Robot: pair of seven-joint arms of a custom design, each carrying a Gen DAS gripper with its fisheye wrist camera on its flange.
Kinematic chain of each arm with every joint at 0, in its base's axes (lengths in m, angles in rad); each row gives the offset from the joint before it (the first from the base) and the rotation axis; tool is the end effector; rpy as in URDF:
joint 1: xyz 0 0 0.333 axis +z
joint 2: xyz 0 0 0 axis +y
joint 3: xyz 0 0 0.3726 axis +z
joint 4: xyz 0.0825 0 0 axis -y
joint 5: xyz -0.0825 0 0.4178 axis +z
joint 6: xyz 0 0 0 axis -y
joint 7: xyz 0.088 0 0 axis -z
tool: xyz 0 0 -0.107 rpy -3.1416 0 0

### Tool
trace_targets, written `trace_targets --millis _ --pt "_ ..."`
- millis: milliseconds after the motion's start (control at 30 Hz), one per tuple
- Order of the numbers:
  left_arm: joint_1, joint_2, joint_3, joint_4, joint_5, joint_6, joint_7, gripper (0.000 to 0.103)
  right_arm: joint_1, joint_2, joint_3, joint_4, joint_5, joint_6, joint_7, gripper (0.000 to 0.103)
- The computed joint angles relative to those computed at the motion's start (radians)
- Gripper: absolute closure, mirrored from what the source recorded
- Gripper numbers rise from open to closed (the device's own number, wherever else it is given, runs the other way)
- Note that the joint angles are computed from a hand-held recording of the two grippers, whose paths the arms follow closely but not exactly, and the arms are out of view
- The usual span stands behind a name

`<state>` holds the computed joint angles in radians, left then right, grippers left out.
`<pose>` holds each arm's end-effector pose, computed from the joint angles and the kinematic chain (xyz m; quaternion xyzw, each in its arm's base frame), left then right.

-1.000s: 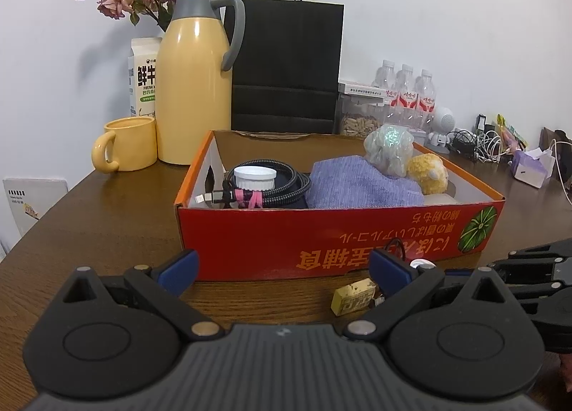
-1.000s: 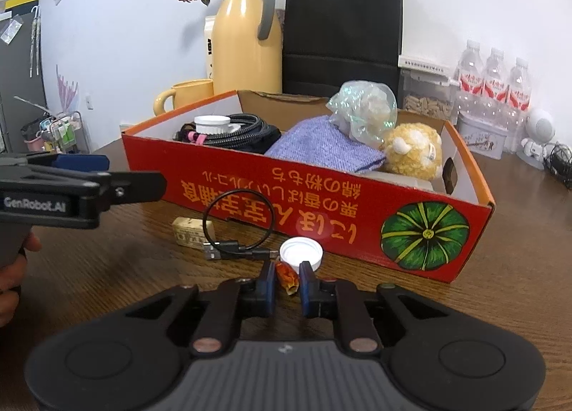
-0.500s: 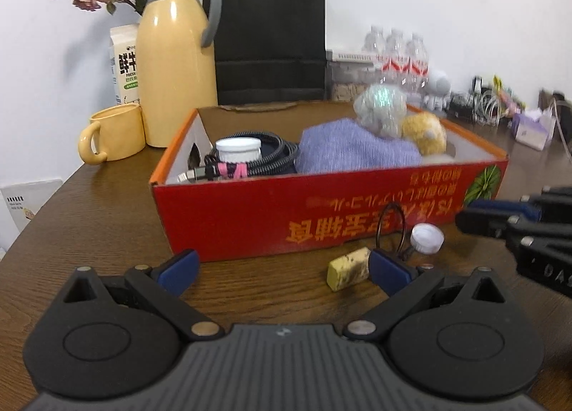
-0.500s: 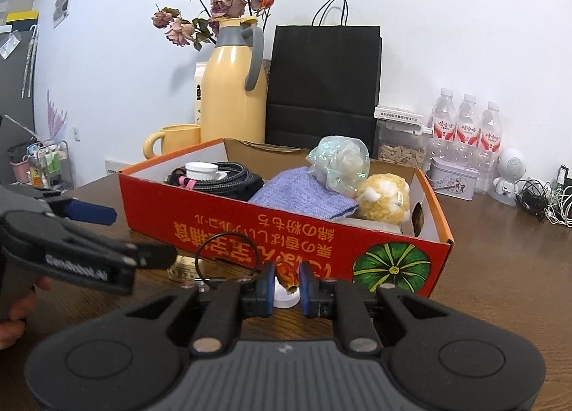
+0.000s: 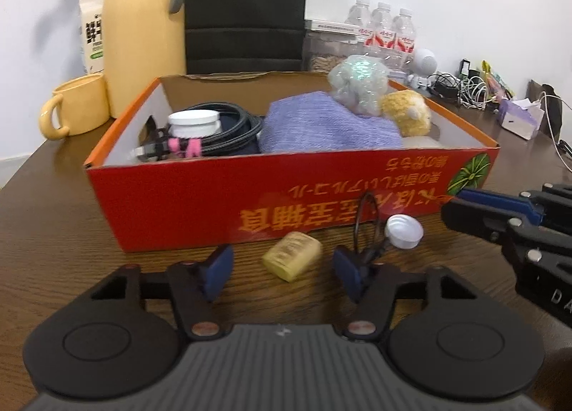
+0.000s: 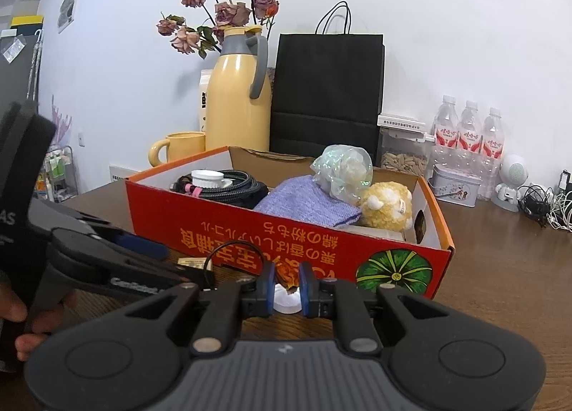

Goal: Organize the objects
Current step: 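Grasp the small orange item with the right gripper while the left grasps the yellow block, then carry the orange item and yellow block into the box and open both grippers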

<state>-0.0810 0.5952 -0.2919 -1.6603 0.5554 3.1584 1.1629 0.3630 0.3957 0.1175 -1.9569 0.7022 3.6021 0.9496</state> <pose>0.7296 -0.2831 0.4096 -0.4950 0.7437 -0.3887 0.2255 0.6471 0.2330 0.4356 -0.6546 0.5214 -0.3629 0.4097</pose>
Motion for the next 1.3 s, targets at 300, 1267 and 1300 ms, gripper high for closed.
trace_targets --millis 300,1267,1300 --pt "-0.047 -0.008 0.050 -0.011 0.014 0.048 -0.017 0.069 -0.008 -0.001 0.007 -0.007 -0.021 0.007 0.017 0.090" --pt "-0.424 -0.036 0.539 -0.006 -0.273 0.280 -0.047 0.069 -0.017 0.051 0.012 0.130 -0.108 0.034 0.045 0.090" --pt "-0.427 -0.029 0.545 0.008 -0.279 0.277 -0.047 0.069 -0.010 0.059 0.005 0.149 -0.096 0.030 0.032 0.090"
